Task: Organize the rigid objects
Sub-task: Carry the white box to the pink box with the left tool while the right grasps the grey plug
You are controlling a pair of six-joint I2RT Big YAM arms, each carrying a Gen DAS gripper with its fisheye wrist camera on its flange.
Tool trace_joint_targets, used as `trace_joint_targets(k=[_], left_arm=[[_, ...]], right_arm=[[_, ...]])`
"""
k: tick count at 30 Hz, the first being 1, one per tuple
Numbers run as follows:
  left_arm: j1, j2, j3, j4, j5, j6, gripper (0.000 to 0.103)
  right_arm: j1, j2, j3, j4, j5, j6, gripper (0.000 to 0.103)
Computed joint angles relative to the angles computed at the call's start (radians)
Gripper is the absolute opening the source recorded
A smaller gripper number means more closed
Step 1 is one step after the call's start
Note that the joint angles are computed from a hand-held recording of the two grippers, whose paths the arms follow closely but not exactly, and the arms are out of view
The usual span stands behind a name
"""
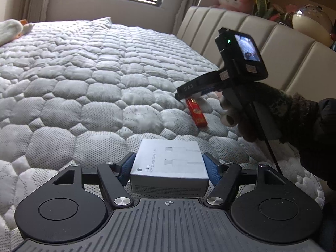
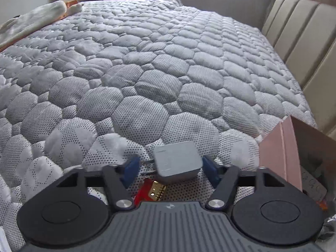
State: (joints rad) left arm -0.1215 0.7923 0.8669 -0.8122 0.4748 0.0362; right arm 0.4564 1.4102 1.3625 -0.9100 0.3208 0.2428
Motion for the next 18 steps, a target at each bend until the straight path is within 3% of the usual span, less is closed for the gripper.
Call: trace_joint_targets(k=[4,10,15,18], left_arm=[[-0.035,-0.005,-0.003,-0.007,-0.016,-0.004,0.074],[-0.132,-0.029,0.002,-0.038,-0.057,-0.015,0.074],[-0.289,-0.041,0.012,-0.095,-0.098,-0.026,0.074],[-0.403,-0.03,0.023,-0.118,-0.133,-0.038,0.074]], right_arm=[[0.043,-0.08,-0.045,0.033,0.031,-0.042,0.062],[0.157,-0.296,-0.128,-0.026,0.049,-0.036,0.062],[0.28,-0.514,-0.244,-0.129,0.197,0.072,0.062],[0.341,-0.634,-0.303,-0.241,0.281,0.211,0.063]])
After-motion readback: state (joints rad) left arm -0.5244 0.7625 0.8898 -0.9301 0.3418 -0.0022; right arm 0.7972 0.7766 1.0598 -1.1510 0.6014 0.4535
